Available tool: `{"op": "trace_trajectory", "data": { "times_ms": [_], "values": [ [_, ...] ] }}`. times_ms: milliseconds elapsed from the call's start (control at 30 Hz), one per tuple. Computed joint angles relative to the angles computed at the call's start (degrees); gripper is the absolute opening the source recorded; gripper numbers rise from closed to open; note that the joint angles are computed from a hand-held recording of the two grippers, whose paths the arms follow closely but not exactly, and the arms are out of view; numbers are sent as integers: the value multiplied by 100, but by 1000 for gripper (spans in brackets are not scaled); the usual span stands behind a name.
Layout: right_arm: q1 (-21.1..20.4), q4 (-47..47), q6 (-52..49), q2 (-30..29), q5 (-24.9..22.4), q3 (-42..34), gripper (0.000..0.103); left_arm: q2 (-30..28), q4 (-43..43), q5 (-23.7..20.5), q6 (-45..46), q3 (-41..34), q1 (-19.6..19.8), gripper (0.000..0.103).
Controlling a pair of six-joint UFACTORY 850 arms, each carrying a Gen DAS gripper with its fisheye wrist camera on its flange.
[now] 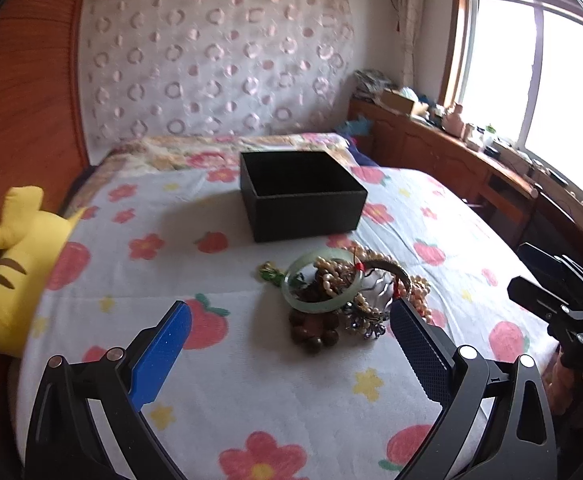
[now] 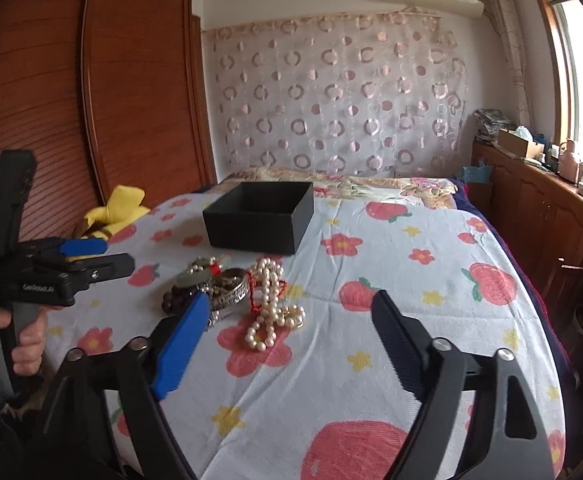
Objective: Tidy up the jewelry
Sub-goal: 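Move the left tool to the jade bangle while the right tool approaches the red-cord pendant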
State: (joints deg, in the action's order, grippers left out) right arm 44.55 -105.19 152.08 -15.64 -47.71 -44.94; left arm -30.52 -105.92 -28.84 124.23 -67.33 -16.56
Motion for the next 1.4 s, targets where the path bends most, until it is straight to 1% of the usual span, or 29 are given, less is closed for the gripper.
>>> {"op": "trace_trajectory", "data": {
  "times_ms": [67, 133, 200, 267, 333, 400, 500, 567, 667, 767, 800, 967, 1033, 1133, 1167, 1200, 1267, 1400],
  "values": [
    [-25, -2, -50, -35, 79, -15, 77, -120, 366, 17, -352, -168, -32, 96],
    [-57, 5, -119, -77, 168, -36, 77, -287, 761, 7, -691, -385, -80, 96],
    [-96, -32, -120, -117, 262, -51, 77, -466, 1354, -76, -1339, -627, -97, 96],
    [-132, -43, -144, -154, 356, -80, 77, -628, 1776, -122, -1794, -850, -118, 95],
    [-166, -83, -133, -189, 464, -103, 77, -787, 2268, -195, -2341, -1082, -148, 92],
    [-200, -149, -102, -223, 563, -128, 77, -952, 2665, -291, -2801, -1317, -170, 85],
    [-232, -192, -117, -262, 679, -171, 77, -1127, 3048, -364, -3232, -1577, -212, 79],
    [-237, -205, -138, -296, 712, -205, 77, -1233, 3315, -430, -3538, -1742, -238, 79],
    [-219, -204, -169, -342, 718, -252, 77, -1461, 3806, -691, -4196, -2092, -231, 79],
    [-196, -142, -283, -362, 700, -294, 77, -1642, 4103, -792, -4585, -2350, -249, 79],
    [-194, -133, -308, -366, 709, -307, 77, -1682, 4135, -826, -4650, -2408, -252, 79],
    [-232, -95, -438, -412, 787, -377, 77, -1792, 4377, -722, -4874, -2620, -349, 79],
    [-242, -82, -475, -436, 800, -402, 77, -1819, 4434, -610, -4876, -2660, -403, 79],
    [-241, -72, -500, -445, 799, -413, 77, -1865, 4409, -630, -4850, -2719, -423, 79],
    [-240, -74, -501, -447, 792, -414, 77, -1862, 4406, -672, -4848, -2723, -415, 76],
    [-245, -62, -538, -457, 786, -427, 77, -1894, 4347, -886, -4779, -2770, -376, 69],
    [-275, -49, -616, -476, 811, -463, 77, -1888, 4430, -922, -4848, -2789, -349, 69],
    [-355, -42, -804, -499, 882, -530, 77, -1729, 4237, -789, -4549, -2590, -281, 69]
  ]
}}
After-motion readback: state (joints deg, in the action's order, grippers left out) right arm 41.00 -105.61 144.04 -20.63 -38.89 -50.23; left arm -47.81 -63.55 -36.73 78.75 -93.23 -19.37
